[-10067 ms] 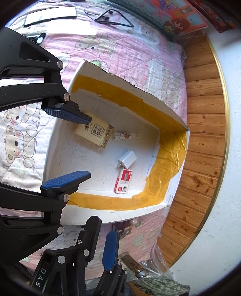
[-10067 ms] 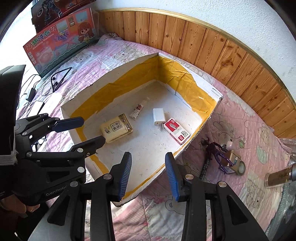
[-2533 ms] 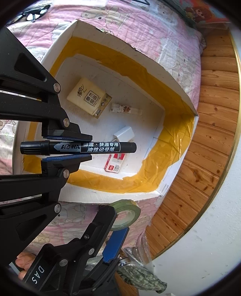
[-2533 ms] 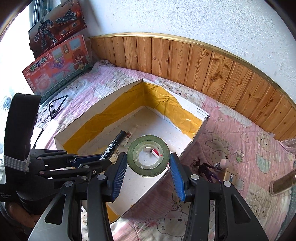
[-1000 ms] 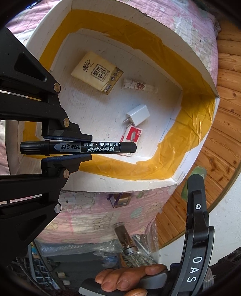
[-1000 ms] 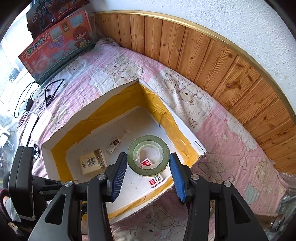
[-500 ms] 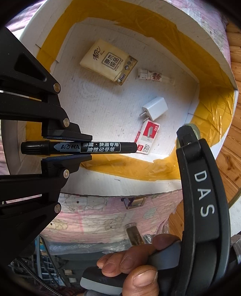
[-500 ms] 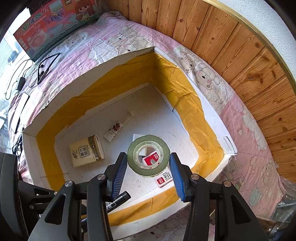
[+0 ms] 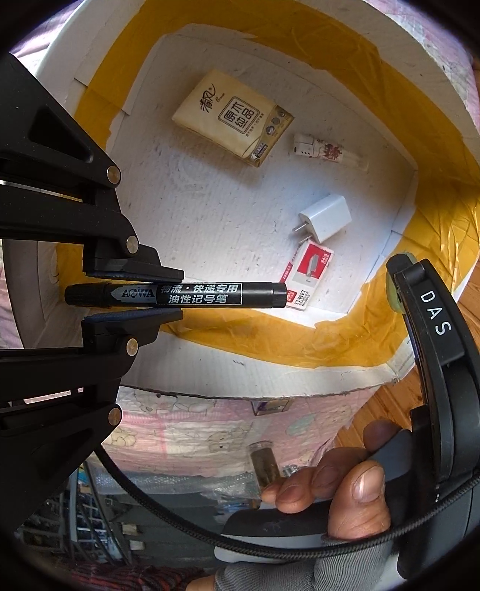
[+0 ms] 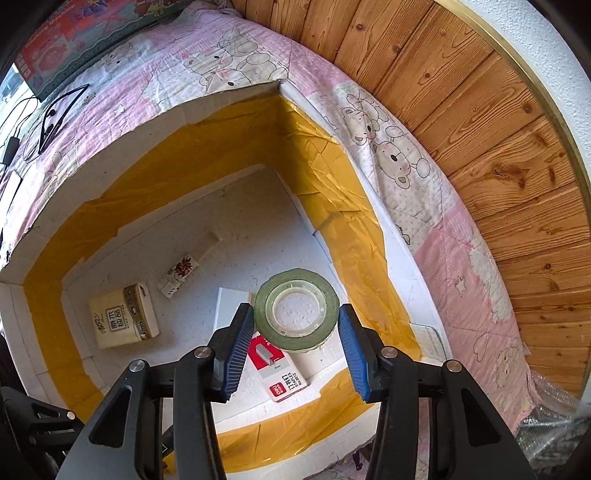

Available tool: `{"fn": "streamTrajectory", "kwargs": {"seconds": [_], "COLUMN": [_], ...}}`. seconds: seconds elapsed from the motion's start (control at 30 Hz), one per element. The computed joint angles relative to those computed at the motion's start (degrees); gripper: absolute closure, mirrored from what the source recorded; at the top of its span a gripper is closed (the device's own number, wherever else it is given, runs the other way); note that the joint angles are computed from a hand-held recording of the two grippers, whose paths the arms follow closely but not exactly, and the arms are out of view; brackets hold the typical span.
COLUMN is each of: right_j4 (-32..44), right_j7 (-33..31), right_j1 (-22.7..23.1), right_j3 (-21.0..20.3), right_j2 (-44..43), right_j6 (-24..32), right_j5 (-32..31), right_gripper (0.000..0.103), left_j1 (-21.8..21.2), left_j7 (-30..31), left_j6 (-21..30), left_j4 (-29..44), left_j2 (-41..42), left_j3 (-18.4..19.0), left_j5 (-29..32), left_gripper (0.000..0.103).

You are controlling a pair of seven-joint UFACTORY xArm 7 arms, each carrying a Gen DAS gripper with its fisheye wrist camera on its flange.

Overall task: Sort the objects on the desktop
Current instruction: 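Lower the tape roll and marker over the inside of the cardboard box, then open the right tool to drop the green tape while the left tool releases the marker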

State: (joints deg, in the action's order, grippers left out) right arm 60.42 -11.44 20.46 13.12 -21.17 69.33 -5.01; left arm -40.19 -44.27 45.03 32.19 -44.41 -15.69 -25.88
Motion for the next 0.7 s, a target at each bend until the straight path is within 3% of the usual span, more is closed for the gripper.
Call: {"fn": "streamTrajectory", "kwargs": {"seconds": [0.4, 0.7], "right_j4": [-0.83, -2.06], "right_j7": [1.67, 3.13], "right_j1": [-0.03, -0.19], "right_j3": [0.52, 0.42], "right_j2": [1.01, 0.63], "right_j6": [-1.23, -2.29], "right_j5": [-1.99, -2.61], "right_gripper": [0.054, 0.054], "left_j1": [-0.87, 0.30], "left_j7": [-0.62, -2.69], "left_j6": [-1.47, 0.16], "left_j4": [-1.54, -2.63], "left_j2": [-0.99, -3.94], "left_j3": [0.66, 0.67], "left_j5": [-1.80, -1.02], "left_gripper": [0.089, 0.086]}}
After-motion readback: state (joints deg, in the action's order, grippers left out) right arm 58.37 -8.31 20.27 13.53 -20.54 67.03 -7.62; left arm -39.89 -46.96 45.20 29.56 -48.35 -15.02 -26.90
